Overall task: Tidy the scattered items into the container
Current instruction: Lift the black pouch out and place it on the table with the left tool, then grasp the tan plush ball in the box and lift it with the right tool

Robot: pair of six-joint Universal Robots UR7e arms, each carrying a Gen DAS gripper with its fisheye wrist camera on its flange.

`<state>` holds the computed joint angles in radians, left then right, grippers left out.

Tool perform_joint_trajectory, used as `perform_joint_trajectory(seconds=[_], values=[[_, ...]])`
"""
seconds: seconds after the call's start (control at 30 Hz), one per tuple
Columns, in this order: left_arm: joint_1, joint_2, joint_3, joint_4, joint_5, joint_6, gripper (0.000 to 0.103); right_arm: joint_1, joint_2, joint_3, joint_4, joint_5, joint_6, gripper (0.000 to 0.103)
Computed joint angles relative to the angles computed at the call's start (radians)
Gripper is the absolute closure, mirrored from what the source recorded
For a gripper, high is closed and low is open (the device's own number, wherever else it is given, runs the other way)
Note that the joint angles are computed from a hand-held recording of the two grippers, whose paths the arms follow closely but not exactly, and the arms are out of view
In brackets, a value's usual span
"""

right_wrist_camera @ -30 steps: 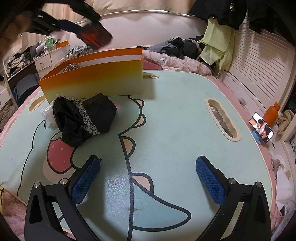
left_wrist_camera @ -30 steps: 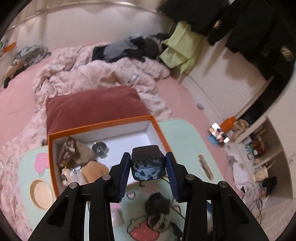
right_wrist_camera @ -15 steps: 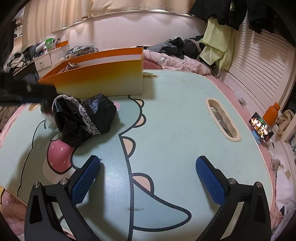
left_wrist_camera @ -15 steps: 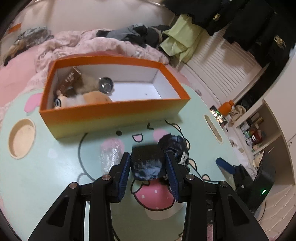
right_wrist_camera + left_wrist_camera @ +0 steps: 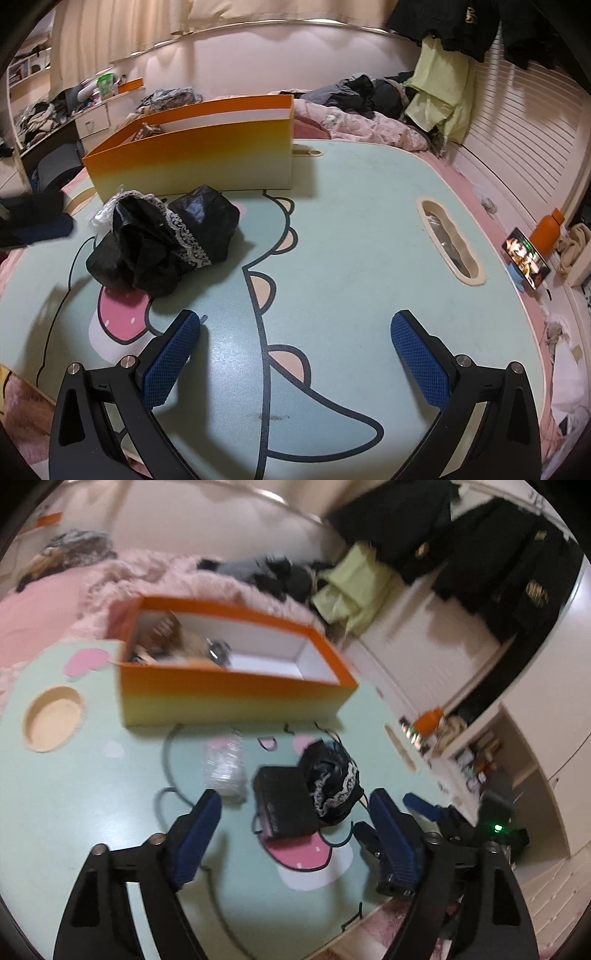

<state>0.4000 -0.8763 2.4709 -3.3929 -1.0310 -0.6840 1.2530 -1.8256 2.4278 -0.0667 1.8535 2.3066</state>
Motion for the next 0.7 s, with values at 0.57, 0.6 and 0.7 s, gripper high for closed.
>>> perform_joint_trajectory(seconds=[0.57,0.6,0.7], values=[[-0.019,-0.112,0.080,0.138,0.177,-0.126,0.013,0.382,0.623,-0.747,0.691,0.009,0.396,0.059],[-0.018,-0.109,0.080,0.130,0.172,-0.122,0.013,0.381,0.670,-0.792,0.727,0.021,0.420,0.059],[-0.019,-0.106,0.083,0.116,0.165,-0.120,0.013,0.366,0.791,-0.895,0.815,0.046,0.500,0.059]])
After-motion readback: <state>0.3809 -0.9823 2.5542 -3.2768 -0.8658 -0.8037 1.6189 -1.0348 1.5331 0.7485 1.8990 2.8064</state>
